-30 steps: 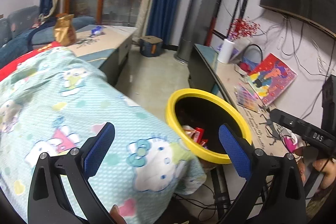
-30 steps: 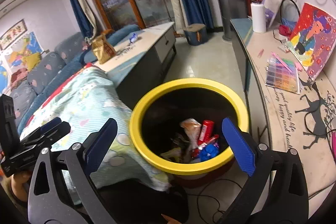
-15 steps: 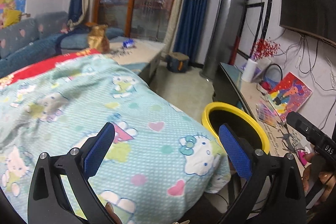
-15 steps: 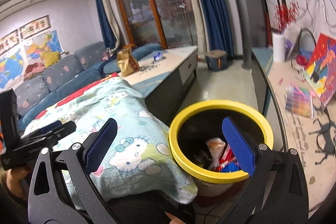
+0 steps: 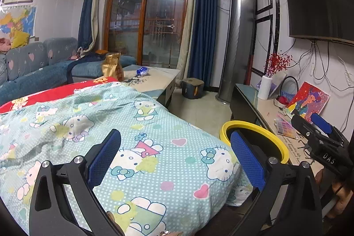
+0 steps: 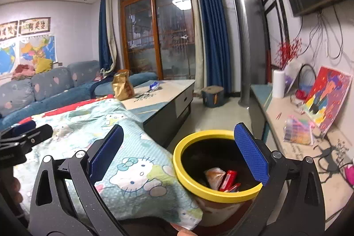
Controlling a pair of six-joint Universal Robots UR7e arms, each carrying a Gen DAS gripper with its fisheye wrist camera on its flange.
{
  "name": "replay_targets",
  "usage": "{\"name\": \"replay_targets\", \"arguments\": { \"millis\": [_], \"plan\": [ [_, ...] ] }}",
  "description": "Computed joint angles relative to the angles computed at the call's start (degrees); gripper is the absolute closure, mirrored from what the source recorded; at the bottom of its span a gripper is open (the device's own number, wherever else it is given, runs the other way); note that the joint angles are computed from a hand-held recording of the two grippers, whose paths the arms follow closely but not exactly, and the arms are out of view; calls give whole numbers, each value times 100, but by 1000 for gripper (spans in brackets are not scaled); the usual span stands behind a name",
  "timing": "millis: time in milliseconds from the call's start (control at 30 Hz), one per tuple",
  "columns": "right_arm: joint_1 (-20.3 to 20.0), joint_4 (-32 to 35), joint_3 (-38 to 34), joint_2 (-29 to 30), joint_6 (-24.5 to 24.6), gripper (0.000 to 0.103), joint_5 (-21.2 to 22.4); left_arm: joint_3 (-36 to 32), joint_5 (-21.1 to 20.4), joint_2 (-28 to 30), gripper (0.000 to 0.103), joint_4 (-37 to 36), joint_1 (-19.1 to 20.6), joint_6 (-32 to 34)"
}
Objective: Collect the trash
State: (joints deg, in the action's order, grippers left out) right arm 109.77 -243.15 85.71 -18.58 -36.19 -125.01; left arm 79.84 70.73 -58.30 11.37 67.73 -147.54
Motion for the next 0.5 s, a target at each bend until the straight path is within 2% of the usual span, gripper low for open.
{"name": "replay_targets", "arguments": {
  "millis": [167,500],
  "plan": [
    [42,-352,-90,95,-452,11,140,40,53,-25,6,-29,-14,2],
    [61,-308,-128,119,-459,11,99,75,56,-38,6,-54,-31,-19]
  ]
}}
